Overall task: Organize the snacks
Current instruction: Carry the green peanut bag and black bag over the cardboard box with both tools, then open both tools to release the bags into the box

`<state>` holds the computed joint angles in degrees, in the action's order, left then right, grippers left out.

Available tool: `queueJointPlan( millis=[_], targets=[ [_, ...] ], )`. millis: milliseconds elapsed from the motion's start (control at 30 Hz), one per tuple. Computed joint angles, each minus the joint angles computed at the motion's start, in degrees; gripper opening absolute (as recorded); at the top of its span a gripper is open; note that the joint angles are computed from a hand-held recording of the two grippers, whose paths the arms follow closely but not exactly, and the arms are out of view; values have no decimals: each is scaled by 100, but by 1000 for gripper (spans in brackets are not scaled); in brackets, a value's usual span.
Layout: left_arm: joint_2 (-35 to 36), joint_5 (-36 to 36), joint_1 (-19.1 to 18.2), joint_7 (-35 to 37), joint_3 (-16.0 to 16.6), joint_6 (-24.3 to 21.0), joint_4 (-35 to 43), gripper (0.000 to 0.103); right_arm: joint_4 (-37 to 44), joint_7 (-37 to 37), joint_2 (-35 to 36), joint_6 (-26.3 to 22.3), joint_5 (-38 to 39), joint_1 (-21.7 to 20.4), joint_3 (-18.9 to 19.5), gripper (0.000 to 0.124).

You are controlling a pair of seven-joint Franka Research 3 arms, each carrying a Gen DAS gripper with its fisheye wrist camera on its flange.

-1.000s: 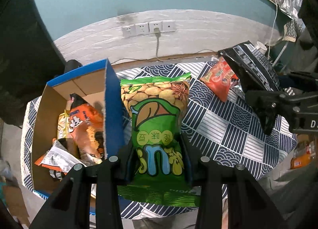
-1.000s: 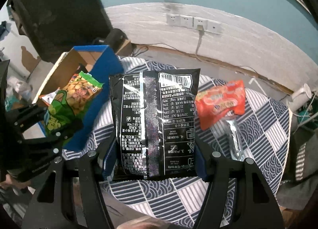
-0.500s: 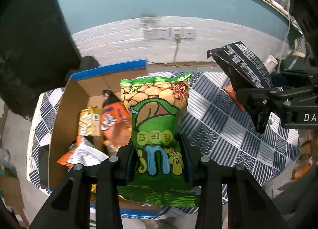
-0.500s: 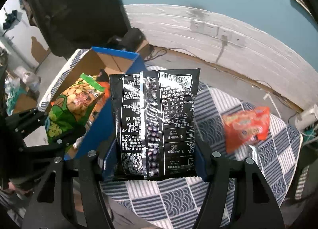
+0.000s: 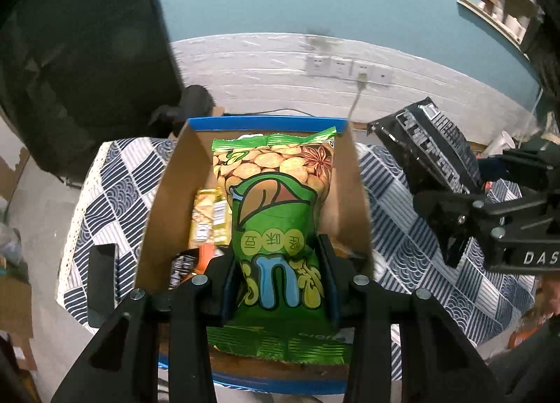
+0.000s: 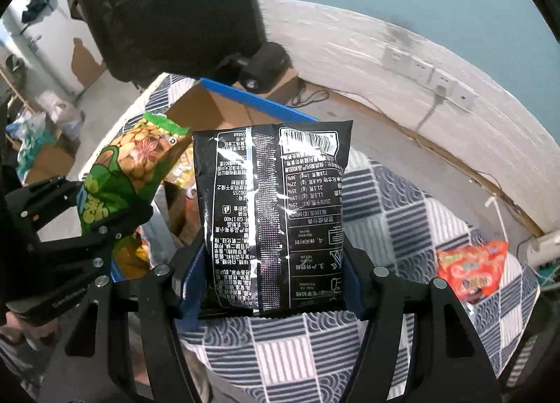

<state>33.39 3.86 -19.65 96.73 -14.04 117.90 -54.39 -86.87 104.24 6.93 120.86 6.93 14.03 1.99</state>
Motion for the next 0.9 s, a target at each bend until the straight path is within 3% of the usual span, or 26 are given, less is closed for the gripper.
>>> queueJointPlan(
  millis=[667, 800, 900],
  targets=[
    [491, 102, 162, -361, 187, -405, 614, 42, 1749, 62, 1416, -451, 53, 342, 7, 66],
    [465, 242, 129, -383, 256, -366, 571, 62, 1639, 135, 1350, -386, -45, 372, -40, 71],
    [343, 300, 142, -313, 234, -274, 391, 63, 1540, 171, 1262, -354, -86, 365, -55, 72]
  ],
)
